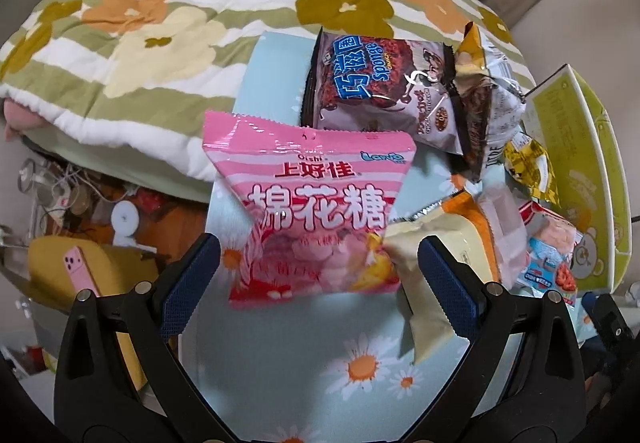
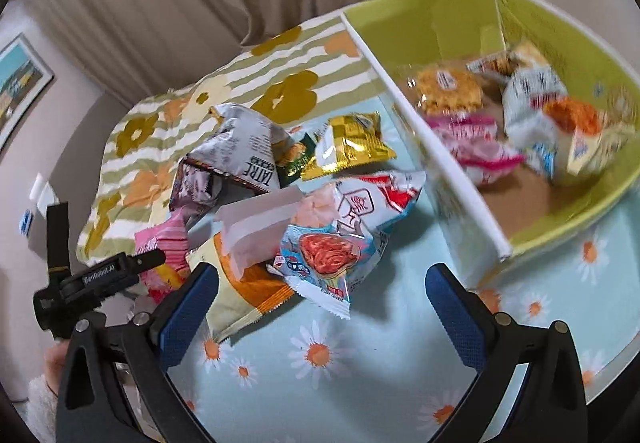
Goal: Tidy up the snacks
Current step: 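Move both tools back over the remaining snacks on the table, then grasp the pink marshmallow bag with the left tool while the right tool grasps the shrimp-flake bag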
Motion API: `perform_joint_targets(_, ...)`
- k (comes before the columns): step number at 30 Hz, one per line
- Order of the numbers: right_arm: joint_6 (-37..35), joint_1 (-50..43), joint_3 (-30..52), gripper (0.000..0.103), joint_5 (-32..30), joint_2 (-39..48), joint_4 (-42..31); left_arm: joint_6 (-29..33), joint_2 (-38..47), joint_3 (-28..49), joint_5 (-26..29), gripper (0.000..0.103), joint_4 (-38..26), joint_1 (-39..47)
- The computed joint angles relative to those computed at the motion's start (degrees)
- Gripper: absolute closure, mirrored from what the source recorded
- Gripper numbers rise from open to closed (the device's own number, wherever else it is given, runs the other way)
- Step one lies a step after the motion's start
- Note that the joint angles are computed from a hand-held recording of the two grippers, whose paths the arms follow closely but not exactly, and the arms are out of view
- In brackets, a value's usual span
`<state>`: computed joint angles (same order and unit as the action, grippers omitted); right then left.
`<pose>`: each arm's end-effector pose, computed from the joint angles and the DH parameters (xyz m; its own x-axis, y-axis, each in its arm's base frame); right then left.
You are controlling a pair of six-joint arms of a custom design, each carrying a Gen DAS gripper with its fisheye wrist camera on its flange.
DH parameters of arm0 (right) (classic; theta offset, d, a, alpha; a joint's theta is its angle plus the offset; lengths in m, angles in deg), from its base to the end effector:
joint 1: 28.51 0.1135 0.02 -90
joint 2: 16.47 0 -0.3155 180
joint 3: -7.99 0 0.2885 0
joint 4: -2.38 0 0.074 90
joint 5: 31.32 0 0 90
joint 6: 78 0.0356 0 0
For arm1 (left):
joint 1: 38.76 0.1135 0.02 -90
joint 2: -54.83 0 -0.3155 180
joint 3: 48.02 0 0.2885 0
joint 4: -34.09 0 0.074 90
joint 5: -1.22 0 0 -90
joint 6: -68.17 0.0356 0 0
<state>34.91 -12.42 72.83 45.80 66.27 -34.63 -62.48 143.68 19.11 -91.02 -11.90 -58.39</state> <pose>0.3025 0.0955 0.2489 -0.8773 0.1419 -0.4585 -0.0562 0.9183 0.3918 0.3049 -0.1073 0.2208 -0.8708 -0.3805 -0.3113 -0.3236 0.9203 -0.2196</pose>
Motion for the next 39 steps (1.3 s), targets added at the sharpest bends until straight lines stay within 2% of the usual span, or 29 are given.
perform_joint_targets(3, 4.2, -0.4, -1.9, 0.0, -1.4, 1.4, 3.8, 1.1, 1.4, 0.1, 0.3, 0.007, 0.4, 0.7)
perform_joint_targets(5, 6.8, -0.6, -2.4, 0.0, -1.7, 2.6, 5.9, 1.3, 2.2, 0.1, 1.2, 0.016, 0.7, 1.4)
perform_joint_targets(8, 10.3, -1.0, -3.0, 0.0, -2.5, 4.2, 8.8, 1.7, 2.8, -0.5, 2.5, 0.025, 1.8, 2.1)
perform_joint_targets(11, 12.5, -1.1, -3.1, 0.0, -2.3, 5.4, 10.9, 2.2, 2.8, -0.8, 2.6, 0.029, 2.4, 2.0)
perform_joint_targets(21, 20.3, -0.3, -4.4, 0.0, -0.5, 8.7, 18.3, 3.0, 1.6, -1.7, 3.7, 0.035, 3.0, 2.3)
perform_joint_targets(26, 20.9, 0.2, -3.0, 0.001, 0.6, 10.5, 18.2, 3.5, 0.6, -1.8, 3.8, 0.035, 2.5, 2.4)
perform_joint_targets(30, 20.7, 0.7, -1.1, 0.008, 2.3, 11.8, 16.9, 4.0, 0.0, -1.1, 3.5, 0.035, 2.0, 1.8)
perform_joint_targets(32, 20.2, 1.1, -0.3, 0.021, 3.0, 12.4, 15.9, 4.4, -0.3, -0.4, 2.8, 0.035, 1.2, 1.3)
perform_joint_targets(34, 19.2, 1.3, 0.2, 0.029, 3.5, 12.8, 15.3, 4.9, -0.6, 0.1, 1.9, 0.035, 0.4, 0.8)
perform_joint_targets(39, 17.7, 1.0, -0.3, 0.038, 3.4, 12.3, 15.6, 5.6, -2.1, 0.5, 1.1, 0.035, -0.6, 0.4)
